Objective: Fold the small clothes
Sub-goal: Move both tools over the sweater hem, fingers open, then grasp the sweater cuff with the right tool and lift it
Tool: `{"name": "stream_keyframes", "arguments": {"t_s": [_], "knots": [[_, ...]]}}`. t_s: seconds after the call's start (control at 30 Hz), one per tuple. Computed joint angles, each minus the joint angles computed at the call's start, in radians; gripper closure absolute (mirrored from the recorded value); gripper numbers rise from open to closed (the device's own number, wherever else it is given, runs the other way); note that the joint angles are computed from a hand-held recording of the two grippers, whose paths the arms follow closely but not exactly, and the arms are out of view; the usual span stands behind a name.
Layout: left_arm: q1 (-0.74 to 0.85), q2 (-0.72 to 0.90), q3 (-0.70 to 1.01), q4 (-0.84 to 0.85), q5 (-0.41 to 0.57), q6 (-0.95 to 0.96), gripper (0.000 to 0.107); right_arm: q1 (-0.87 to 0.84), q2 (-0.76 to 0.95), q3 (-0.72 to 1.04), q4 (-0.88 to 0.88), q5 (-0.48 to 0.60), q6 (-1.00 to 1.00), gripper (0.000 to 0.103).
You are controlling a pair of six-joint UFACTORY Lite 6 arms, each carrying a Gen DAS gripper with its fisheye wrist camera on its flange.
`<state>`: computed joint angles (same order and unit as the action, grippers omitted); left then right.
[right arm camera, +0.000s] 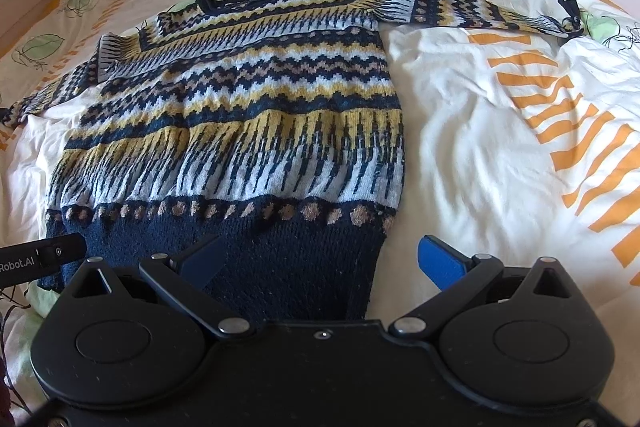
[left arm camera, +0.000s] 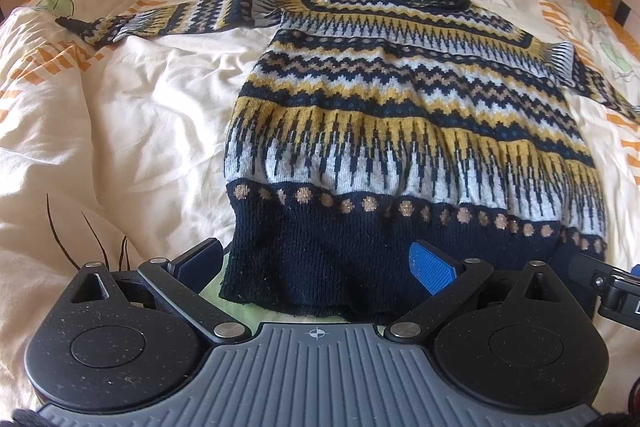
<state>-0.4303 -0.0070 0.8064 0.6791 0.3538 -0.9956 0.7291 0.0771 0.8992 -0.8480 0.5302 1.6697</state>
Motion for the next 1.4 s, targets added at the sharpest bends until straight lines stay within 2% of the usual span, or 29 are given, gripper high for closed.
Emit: {"name": "stream_keyframes", "arguments": {"t_s": [0.57,0.83,0.97,1.07,1.13,1.27,1.4], "knots": [[0.006,0.089,0.068,0.010,-0.009,0.016,0.006,-0.055,0.057,0.039,0.093,-0.029,-0.110,0.001],[0.027,0.184,0.169,0.066,-0.017,-0.010,0.006,-0.120,0.090,0.047,0.023,-0.087,-0.105,0.001],[0.027,0.260,0.257,0.133,0.002,-0.041,0.006,-0.178,0.095,0.039,-0.010,-0.145,-0.112,0.007],[0.035,0.321,0.328,0.167,-0.008,-0.042,0.006,-0.241,0.109,0.054,0.044,-0.173,-0.212,0.010],[0.052,0.366,0.384,0.136,-0.028,-0.001,0.006,-0.288,0.115,0.066,0.054,-0.181,-0.264,0.011],[0.087,0.480,0.544,-0.077,-0.039,0.229,0.006,-0.410,0.125,0.097,0.060,-0.198,-0.348,0.013],[0.101,0.590,0.702,-0.152,-0.030,0.322,0.006,-0.556,0.176,0.174,0.094,-0.199,-0.486,0.015]]}}
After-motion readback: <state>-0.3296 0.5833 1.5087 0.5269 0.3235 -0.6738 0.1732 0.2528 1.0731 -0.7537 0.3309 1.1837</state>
